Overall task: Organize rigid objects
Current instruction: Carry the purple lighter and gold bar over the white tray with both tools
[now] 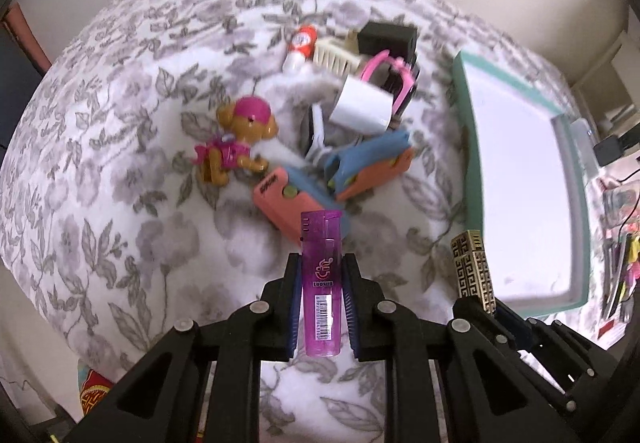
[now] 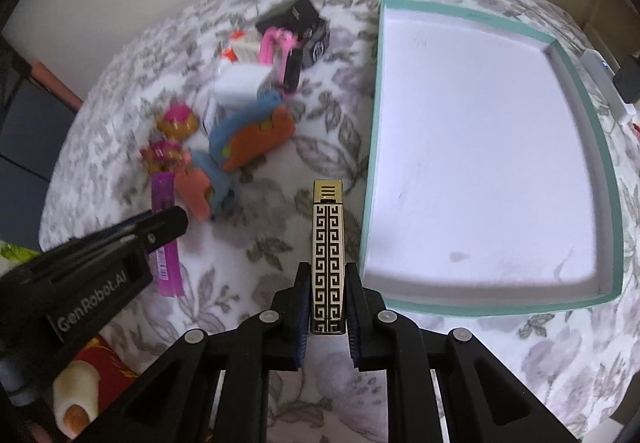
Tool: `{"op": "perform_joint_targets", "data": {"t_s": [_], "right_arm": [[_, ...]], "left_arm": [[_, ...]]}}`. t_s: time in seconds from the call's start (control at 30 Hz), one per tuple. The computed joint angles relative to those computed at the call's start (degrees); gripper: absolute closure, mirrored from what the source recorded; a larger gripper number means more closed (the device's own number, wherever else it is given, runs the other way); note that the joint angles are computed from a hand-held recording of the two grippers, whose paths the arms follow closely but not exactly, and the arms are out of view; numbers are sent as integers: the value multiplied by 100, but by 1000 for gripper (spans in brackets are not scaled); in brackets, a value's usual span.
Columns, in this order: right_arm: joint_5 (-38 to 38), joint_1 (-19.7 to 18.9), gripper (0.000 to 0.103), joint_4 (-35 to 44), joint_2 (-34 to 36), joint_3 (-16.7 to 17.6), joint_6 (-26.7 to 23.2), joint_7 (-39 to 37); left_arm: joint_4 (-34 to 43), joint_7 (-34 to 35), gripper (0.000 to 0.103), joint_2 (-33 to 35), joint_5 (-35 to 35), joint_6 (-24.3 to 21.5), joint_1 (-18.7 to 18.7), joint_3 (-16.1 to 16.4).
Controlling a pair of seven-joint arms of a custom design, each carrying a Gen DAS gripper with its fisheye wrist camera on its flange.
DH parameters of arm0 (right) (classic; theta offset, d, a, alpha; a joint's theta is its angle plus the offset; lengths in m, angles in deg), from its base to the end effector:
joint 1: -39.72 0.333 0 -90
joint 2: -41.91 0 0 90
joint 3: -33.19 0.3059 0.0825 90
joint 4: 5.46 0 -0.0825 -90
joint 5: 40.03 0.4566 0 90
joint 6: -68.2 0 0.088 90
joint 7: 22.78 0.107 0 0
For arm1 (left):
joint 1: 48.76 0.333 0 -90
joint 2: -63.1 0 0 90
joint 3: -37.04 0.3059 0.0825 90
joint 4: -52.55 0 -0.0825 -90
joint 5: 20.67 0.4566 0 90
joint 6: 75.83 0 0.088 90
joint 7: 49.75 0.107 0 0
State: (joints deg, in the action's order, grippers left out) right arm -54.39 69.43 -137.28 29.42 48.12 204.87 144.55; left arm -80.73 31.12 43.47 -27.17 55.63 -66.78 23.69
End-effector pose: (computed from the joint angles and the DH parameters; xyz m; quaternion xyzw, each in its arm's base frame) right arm 0.4059 0.3995 0.4180 -0.5381 0.8210 -0.0816 0.1726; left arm 0.4618 -0.2878 0.4612 -0.5767 0.8027 -0.1410 0.0559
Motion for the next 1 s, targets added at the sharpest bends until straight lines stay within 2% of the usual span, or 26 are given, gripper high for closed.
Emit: {"op": "perform_joint_targets", "data": {"t_s": [0.13,0.2,0.3,0.5,0.63,0.8,1.0], "right_arm": [[-215,-127,87,-175,-360,13,59,244],[-296,-219,87,-296,-545,13,68,348],[-478,-389,87,-406,-824,57,-196,490],[-714,-673,87,-489,-1361,85,-1120,626],[-705,-822,87,-734,-1689,7,-1459,607],[-466,-966,87,-1118,-1942,-107,-1590,701],[-297,-1137,87,-1566,-2214,-202,-1616,701]], "left_arm": [[-1,108,83,-155,-143,118,-85,25],[121,272,83,153,-165,331,-82,44],[386,398,83,404,-200,324,-121,-10],[1098,394,83,1063,25,298,-227,-243],[1580,430,83,1556,52,313,-347,-352],[2078,345,83,2102,154,258,-486,-460],[2505,111,83,2609,684,175,-680,-523]]}}
